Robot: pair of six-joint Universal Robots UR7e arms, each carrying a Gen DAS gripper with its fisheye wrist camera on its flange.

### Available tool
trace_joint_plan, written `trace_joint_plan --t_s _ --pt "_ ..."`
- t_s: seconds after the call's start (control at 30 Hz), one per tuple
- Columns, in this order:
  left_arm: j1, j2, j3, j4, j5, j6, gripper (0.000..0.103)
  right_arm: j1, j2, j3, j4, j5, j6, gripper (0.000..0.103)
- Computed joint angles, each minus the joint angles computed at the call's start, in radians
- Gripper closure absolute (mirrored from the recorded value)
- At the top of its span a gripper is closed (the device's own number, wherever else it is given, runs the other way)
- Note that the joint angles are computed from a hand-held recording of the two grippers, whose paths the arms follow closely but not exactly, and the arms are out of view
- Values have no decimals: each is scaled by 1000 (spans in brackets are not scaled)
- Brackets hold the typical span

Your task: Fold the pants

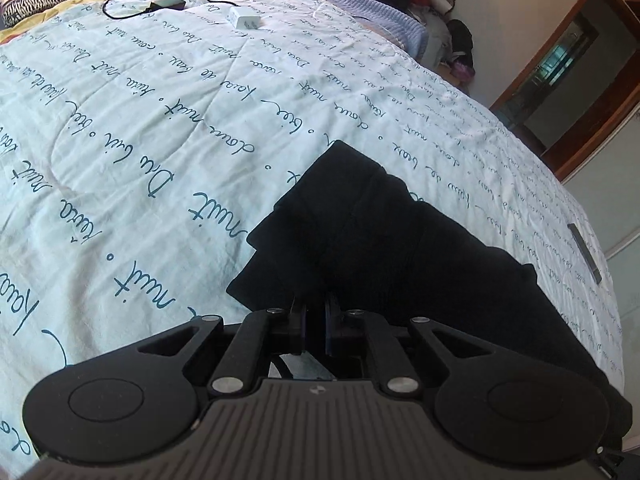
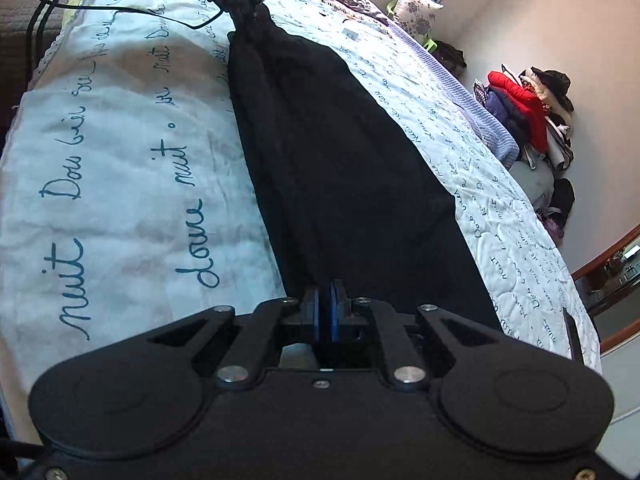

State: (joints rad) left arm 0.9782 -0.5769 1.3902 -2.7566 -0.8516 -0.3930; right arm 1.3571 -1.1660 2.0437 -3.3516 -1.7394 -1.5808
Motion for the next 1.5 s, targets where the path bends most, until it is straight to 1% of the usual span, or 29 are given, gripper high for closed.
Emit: trace_joint_plan --t_s 0.03,0.07,0.1,0.13,0.17,0.2,0.27,0.33,0.37,0.4,0.47,0.53,0.63,0.7,0.77,0.8,0.87,0.97,1.0,1.03,1.07,1.1,1.2,1.27,1.33,1.37,1.4,1.47,1.5 --pt "-2 1 0 2 9 11 89 1 1 1 -4 -4 4 98" --pt "-6 5 -7 18 24 28 82 5 7 -10 8 -15 13 97" --pt "-12 10 -15 38 50 36 80 4 11 -9 -1 -18 11 96" --pt "-17 12 -17 47 73 40 66 0 17 -9 -15 -11 11 96" --pt "-29 17 -16 47 121 55 58 -4 15 -2 -28 -1 17 96" --pt "-43 24 -14 40 185 78 56 -7 9 4 -33 5 27 96" --pt "-81 52 -17 19 357 146 55 -19 -49 29 11 29 73 95" --pt "-112 70 -11 -48 437 246 53 -50 -141 53 90 61 164 95" --pt "-128 76 -11 -69 451 288 50 -65 -185 65 117 66 203 95" --pt "-146 86 -19 -87 446 329 46 -91 -246 78 151 72 248 94" --pt "-173 104 -24 -135 402 394 25 -137 -353 100 184 59 313 94" --pt "-201 137 -42 -175 323 466 22 -172 -451 117 195 11 360 94" --pt "-230 199 -103 -121 156 523 21 -209 -587 128 153 -58 376 94" --pt "-250 250 -147 -94 49 570 21 -249 -667 120 177 -1 456 86" --pt "-267 300 -187 -84 -21 614 21 -321 -707 104 196 138 579 83" --pt "-275 328 -209 -78 -41 623 21 -354 -697 99 176 194 636 73" --pt "-286 372 -246 -68 -56 632 21 -410 -637 56 207 277 745 65" --pt "-294 430 -310 -19 -71 594 21 -461 -508 -55 348 357 894 65" --pt "-297 448 -336 -3 -71 582 21 -461 -455 -102 395 356 948 65" --pt "-297 461 -351 7 -67 577 21 -453 -408 -144 427 327 990 65" --pt "-301 475 -375 35 -51 565 21 -437 -366 -178 437 268 1029 65" --pt "-305 487 -391 56 -36 566 21 -429 -337 -205 445 236 1062 63" --pt "-311 519 -428 85 10 608 20 -440 -310 -263 508 303 1150 60" --pt "-310 538 -452 112 29 617 20 -427 -290 -313 522 334 1167 59" --pt "-302 554 -489 179 20 584 21 -385 -236 -392 525 304 1139 49" --pt "-299 557 -495 190 16 567 20 -373 -201 -443 536 299 1128 40" --pt "-297 559 -498 193 11 554 20 -359 -158 -498 539 294 1131 36" --pt "-296 561 -501 194 7 525 20 -340 -64 -619 547 279 1179 36" --pt "-296 562 -505 197 3 517 20 -330 -27 -674 564 250 1211 37"
